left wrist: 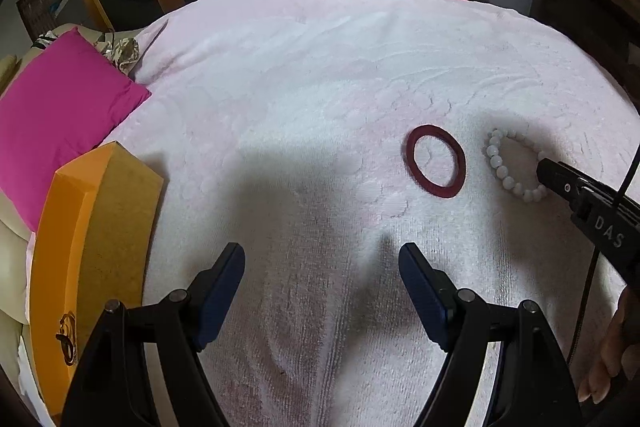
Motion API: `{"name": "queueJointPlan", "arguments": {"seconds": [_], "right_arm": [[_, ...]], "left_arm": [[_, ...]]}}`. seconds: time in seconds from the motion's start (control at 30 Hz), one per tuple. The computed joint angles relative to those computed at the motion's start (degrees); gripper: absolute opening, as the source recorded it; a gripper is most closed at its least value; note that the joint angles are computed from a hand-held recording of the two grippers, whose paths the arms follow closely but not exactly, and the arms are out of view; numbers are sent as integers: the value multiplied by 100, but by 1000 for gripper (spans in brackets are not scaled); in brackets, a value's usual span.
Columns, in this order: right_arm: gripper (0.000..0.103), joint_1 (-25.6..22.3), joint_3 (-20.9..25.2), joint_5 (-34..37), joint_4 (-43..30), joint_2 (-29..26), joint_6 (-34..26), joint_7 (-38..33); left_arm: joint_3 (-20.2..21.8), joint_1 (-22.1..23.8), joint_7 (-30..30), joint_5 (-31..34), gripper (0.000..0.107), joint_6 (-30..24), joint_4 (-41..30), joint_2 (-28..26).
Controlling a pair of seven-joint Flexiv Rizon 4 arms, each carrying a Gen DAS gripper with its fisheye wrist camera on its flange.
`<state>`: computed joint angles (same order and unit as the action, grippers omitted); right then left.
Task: Organize jewelry
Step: 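Move both open tools back over the dark red hair tie and white pearl bracelet, then grasp the dark red hair tie with the left tool while the right tool grasps the white pearl bracelet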
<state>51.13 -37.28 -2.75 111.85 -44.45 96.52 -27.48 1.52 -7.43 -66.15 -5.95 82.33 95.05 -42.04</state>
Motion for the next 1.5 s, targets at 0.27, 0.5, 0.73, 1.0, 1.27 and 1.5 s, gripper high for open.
{"name": "queueJointPlan", "arguments": {"seconds": [0.27,0.5,0.73,1.0,1.27,1.5], "right_arm": [[10,359,-441,-54,147,-80,-98,-78],[10,378,-571,140,526,117,-80,72],[10,131,-315,285,650,259,139,-73],[10,-92,-40,463,668,323,326,-324],[10,-148,49,616,629,312,393,-485],[10,-290,235,708,654,414,548,-648]], "left_arm": [[-35,-15,-52,-46,80,-151,-106,-48],[-152,-7,-98,-112,80,-261,-439,-258],[-1129,485,550,-448,80,-38,-582,-506],[-2077,954,1411,-1135,67,-408,-728,-774],[-2238,989,1753,-1470,21,-176,-832,-945],[-2551,1273,2065,-1716,9,-196,-602,-813]]}}
